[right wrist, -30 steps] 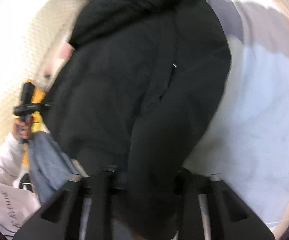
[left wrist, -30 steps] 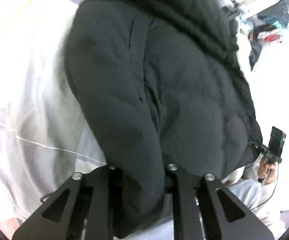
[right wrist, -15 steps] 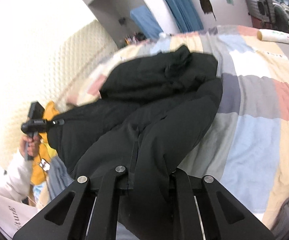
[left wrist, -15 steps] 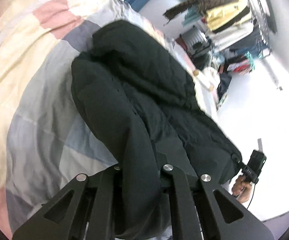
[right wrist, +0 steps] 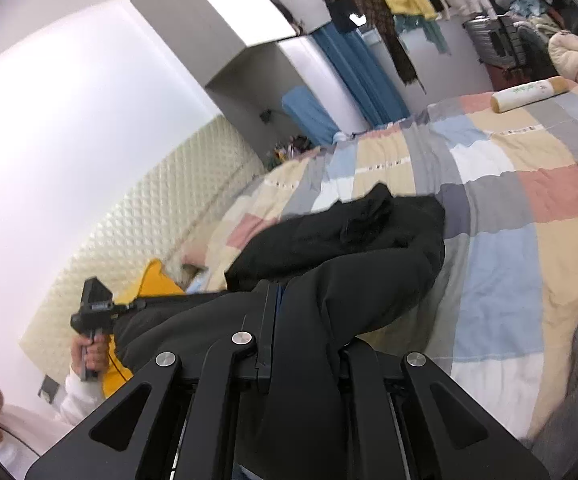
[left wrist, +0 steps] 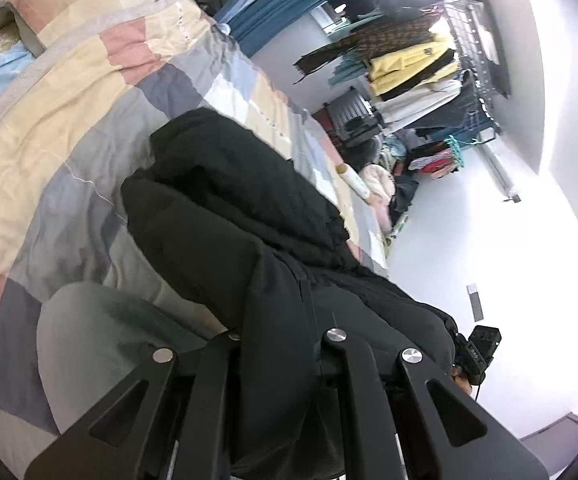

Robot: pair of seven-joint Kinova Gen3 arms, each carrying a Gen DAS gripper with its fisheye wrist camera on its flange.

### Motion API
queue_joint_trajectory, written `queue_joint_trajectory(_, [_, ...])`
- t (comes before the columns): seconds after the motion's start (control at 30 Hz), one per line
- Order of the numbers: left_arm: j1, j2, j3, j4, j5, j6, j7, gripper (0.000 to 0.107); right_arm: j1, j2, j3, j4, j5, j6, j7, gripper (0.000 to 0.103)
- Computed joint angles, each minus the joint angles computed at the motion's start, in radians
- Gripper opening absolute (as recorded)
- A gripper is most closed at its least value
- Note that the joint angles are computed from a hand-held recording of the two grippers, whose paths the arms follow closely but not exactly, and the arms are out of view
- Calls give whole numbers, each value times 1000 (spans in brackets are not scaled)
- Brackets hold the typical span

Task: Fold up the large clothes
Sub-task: 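Lift the hem with both tools and fold it over toward the collar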

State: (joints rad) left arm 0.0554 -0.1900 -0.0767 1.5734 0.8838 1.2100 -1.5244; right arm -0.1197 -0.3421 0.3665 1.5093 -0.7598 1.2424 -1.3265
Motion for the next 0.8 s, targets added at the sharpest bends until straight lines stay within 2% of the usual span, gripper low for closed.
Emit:
queue_joint_trajectory(0.2, [-4, 42, 4, -23, 13, -7, -4, 8, 0, 11, 12, -14, 4, 4, -19, 6])
queue_joint_trajectory(0.3, [-17, 95, 17, -74, 15, -7, -17, 10, 7, 63, 22, -32, -28, -18, 0, 6])
queue_joint_trajectory(0.4, [-43, 139, 14, -102, 60, 5, -8, 13, 36, 123, 33, -61, -78, -15, 16, 6])
queue_joint_trajectory(0.5, [-76, 209, 46, -164, 74, -10, 6, 14, 70, 196, 33, -107, -125, -17, 21, 6])
queue_joint_trajectory(0.6, [-88, 269, 85, -248, 24, -19, 82, 14, 104, 277, 13, -170, -150, -20, 3, 6])
queue_joint_trajectory(0.8, [-67, 444, 155, -523, -159, -25, 276, 14, 173, 440, -47, -333, -128, -22, -99, 6])
